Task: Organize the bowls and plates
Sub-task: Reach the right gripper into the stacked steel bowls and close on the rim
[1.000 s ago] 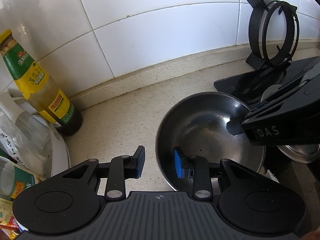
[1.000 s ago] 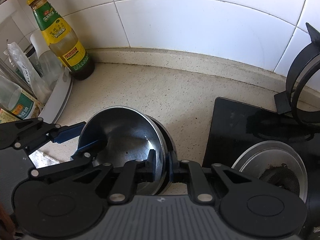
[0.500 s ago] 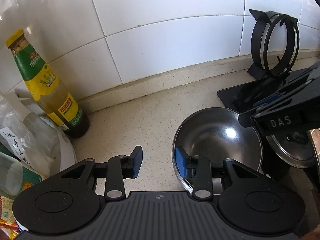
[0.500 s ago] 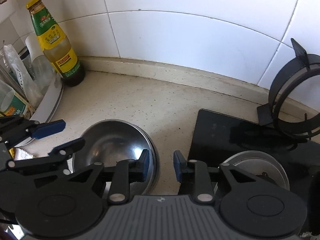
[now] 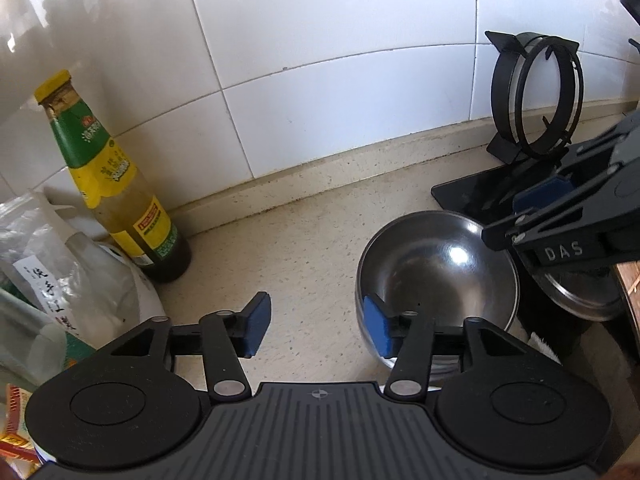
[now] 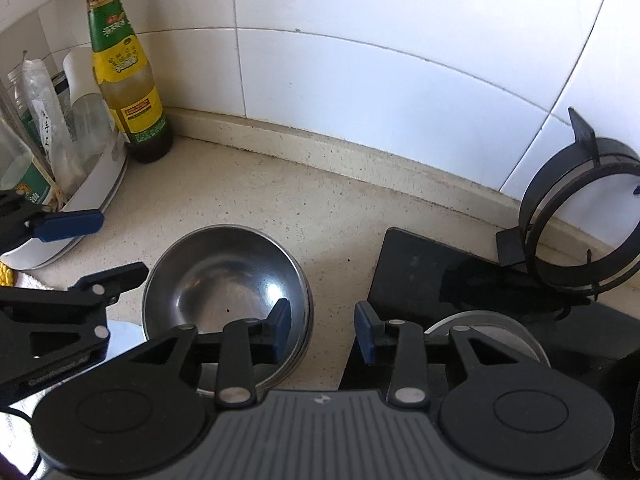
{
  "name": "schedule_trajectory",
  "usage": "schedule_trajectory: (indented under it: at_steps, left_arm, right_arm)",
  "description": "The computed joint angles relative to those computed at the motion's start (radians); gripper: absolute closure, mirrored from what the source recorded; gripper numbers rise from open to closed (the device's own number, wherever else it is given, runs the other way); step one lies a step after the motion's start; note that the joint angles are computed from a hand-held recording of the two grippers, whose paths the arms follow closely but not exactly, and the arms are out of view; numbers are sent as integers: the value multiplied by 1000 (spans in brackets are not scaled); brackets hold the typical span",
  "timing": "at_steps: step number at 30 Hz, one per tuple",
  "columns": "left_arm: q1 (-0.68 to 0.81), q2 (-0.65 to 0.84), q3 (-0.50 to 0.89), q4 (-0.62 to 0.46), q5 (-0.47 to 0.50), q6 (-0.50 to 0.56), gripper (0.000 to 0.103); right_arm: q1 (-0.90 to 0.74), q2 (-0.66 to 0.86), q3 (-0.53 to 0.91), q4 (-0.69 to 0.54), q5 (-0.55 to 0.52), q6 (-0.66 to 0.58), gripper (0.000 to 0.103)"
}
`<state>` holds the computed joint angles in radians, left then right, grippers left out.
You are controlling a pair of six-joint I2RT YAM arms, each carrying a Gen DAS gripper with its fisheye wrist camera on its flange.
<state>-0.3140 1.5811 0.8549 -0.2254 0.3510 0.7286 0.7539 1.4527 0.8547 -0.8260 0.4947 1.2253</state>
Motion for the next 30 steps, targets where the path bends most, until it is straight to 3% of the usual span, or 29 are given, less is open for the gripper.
schedule_trajectory:
  at_steps: [2,14,30]
  left_arm:
    - [14,0,-5,2,11,17,34]
    - [63,33,-1,-22,41,129,26]
    - [43,81,3,-67,54,213,22]
  right_arm:
    - [14,9,14,-15,13,7,48]
    - [64,57,69,-63,40,54,43]
    - [61,92,82,-46,35,67,40]
